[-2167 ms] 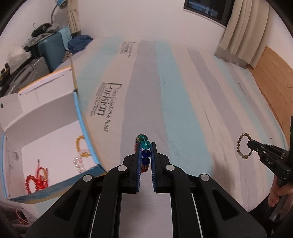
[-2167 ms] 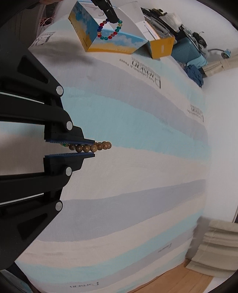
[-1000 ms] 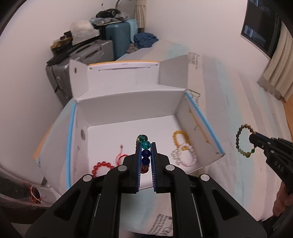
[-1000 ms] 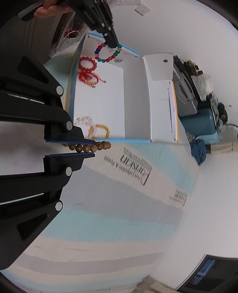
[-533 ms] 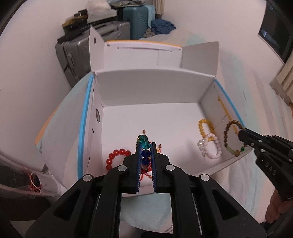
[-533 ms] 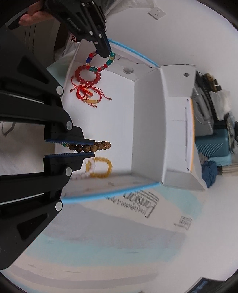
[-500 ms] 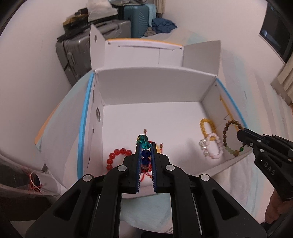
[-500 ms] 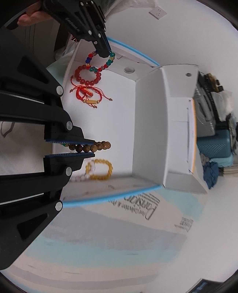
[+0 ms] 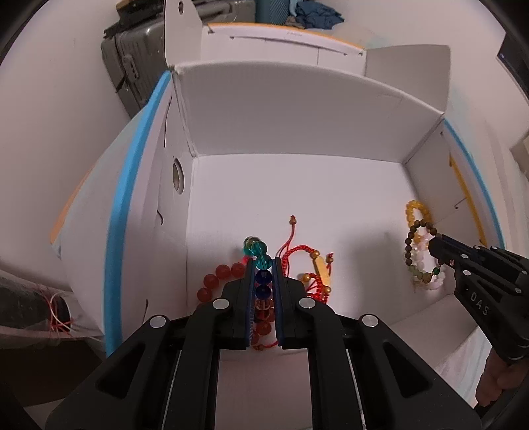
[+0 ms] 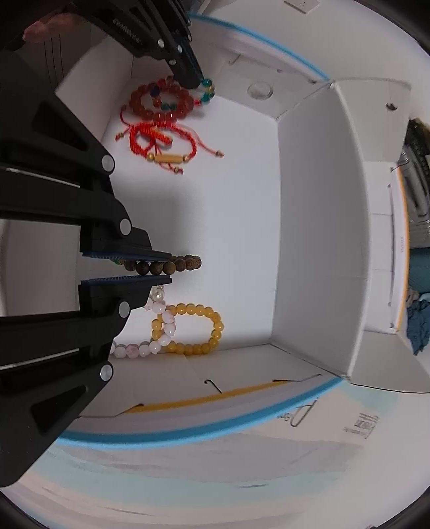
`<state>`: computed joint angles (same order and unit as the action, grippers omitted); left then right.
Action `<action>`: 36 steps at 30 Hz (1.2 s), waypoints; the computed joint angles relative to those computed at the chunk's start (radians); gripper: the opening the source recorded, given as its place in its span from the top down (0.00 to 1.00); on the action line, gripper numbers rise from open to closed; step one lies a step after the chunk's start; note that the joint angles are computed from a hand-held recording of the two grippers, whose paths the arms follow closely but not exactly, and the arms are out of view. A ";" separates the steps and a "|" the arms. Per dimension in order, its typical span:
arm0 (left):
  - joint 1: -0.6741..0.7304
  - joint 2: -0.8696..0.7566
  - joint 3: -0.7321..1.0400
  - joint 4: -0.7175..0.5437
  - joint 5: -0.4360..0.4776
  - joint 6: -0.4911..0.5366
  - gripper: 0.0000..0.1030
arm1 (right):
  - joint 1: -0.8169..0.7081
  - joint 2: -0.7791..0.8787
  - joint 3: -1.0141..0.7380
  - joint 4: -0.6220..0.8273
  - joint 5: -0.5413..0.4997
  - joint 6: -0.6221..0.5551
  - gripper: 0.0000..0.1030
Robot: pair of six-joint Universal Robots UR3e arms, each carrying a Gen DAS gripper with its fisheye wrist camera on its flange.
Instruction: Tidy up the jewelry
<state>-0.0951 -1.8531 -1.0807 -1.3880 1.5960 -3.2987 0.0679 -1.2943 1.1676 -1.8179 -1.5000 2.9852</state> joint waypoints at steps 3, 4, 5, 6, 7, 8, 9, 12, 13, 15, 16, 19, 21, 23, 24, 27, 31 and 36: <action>0.001 -0.008 -0.010 0.011 -0.002 0.003 0.92 | -0.010 0.021 0.005 -0.009 0.005 0.000 0.93; 0.001 -0.010 -0.011 0.013 -0.003 0.003 0.92 | -0.010 0.025 0.006 -0.012 0.004 0.001 0.93; 0.000 -0.014 -0.010 0.015 -0.002 0.001 0.92 | -0.012 0.030 0.005 -0.014 0.004 -0.001 0.93; -0.001 -0.016 -0.011 0.016 -0.001 0.002 0.92 | -0.012 0.035 0.002 -0.013 0.004 -0.002 0.93; -0.002 -0.016 -0.012 0.017 0.001 0.003 0.92 | -0.011 0.039 0.001 -0.014 0.002 -0.002 0.93; -0.003 -0.015 -0.014 0.019 0.003 0.005 0.92 | -0.010 0.044 -0.004 -0.013 0.002 -0.001 0.92; -0.004 -0.014 -0.017 0.021 0.007 0.005 0.91 | -0.011 0.041 0.002 -0.020 0.004 0.000 0.92; -0.016 -0.005 -0.022 0.027 0.025 -0.002 0.89 | -0.016 0.032 0.007 -0.028 0.015 -0.004 0.69; -0.020 -0.002 -0.020 0.027 0.032 -0.005 0.88 | -0.016 0.020 0.019 -0.041 0.018 -0.005 0.60; -0.033 0.004 -0.012 0.023 0.057 -0.013 0.88 | -0.021 -0.015 0.053 -0.073 0.019 -0.009 0.53; -0.036 0.006 -0.009 0.021 0.060 -0.014 0.88 | -0.025 -0.031 0.060 -0.075 0.025 -0.013 0.49; -0.048 0.025 -0.002 0.017 0.077 -0.025 0.74 | -0.044 -0.085 0.079 -0.074 0.045 -0.026 0.39; -0.051 0.046 -0.001 0.013 0.084 -0.033 0.69 | -0.055 -0.115 0.090 -0.070 0.054 -0.028 0.29; -0.060 0.067 0.001 0.007 0.106 -0.044 0.55 | -0.068 -0.150 0.096 -0.061 0.064 -0.045 0.25; -0.062 0.081 -0.008 0.011 0.115 -0.050 0.51 | -0.068 -0.168 0.109 -0.064 0.064 -0.046 0.23; -0.070 0.121 -0.022 0.013 0.133 -0.066 0.42 | -0.083 -0.218 0.125 -0.057 0.080 -0.056 0.18; -0.089 0.181 -0.062 0.023 0.169 -0.095 0.19 | -0.123 -0.311 0.180 -0.054 0.123 -0.058 0.07; -0.105 0.262 -0.103 0.014 0.175 -0.113 0.08 | -0.162 -0.425 0.247 -0.022 0.153 -0.083 0.07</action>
<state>-0.2004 -1.5907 -1.1838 -1.3740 1.7706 -3.4120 -0.0944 -1.7195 1.4146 -1.8400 -1.3470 2.9021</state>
